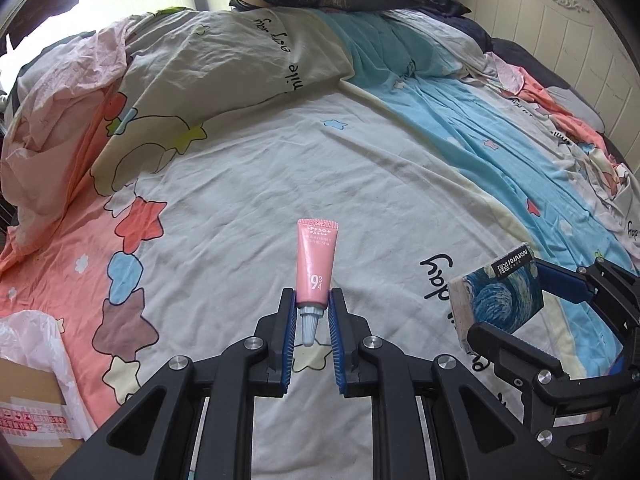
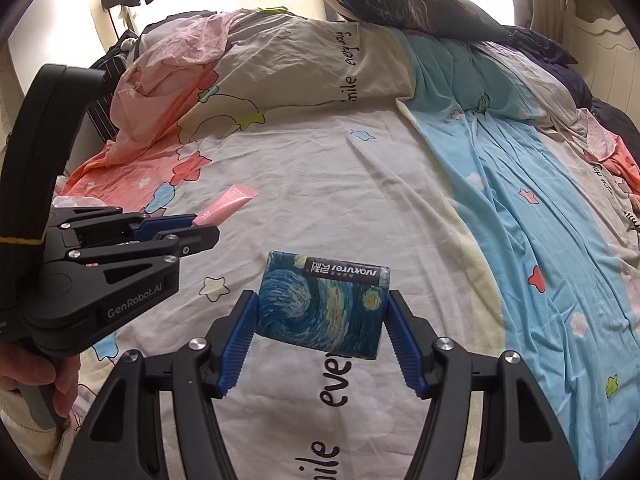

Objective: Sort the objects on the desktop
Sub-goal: 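Lift the pink tube and Starry Night box and carry both toward the cardboard box, then open the left tool over the box while the right tool releases the Starry Night box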

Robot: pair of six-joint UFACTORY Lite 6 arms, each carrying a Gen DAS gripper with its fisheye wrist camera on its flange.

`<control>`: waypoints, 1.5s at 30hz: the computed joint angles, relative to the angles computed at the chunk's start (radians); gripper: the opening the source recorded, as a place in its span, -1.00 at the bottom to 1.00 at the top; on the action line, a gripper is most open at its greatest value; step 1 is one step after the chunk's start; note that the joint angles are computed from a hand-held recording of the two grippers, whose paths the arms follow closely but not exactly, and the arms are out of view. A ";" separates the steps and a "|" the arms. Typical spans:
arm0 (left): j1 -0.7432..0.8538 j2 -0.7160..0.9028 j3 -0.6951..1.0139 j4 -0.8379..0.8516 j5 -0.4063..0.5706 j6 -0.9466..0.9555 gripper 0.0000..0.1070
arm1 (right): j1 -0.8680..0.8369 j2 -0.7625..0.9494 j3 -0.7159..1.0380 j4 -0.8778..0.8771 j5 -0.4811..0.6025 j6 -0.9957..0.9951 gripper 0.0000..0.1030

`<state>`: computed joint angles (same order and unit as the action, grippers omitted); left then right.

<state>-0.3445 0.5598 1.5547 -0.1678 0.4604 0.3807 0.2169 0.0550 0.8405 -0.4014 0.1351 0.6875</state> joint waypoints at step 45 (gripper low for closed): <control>1.046 -0.351 -0.013 -0.558 0.459 0.862 -0.71 | 0.790 0.594 1.199 -0.262 0.648 0.286 0.17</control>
<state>0.7011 0.2086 1.5414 -0.7257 0.9193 1.2423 1.0066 0.6488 2.0394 -0.6635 0.7833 0.9735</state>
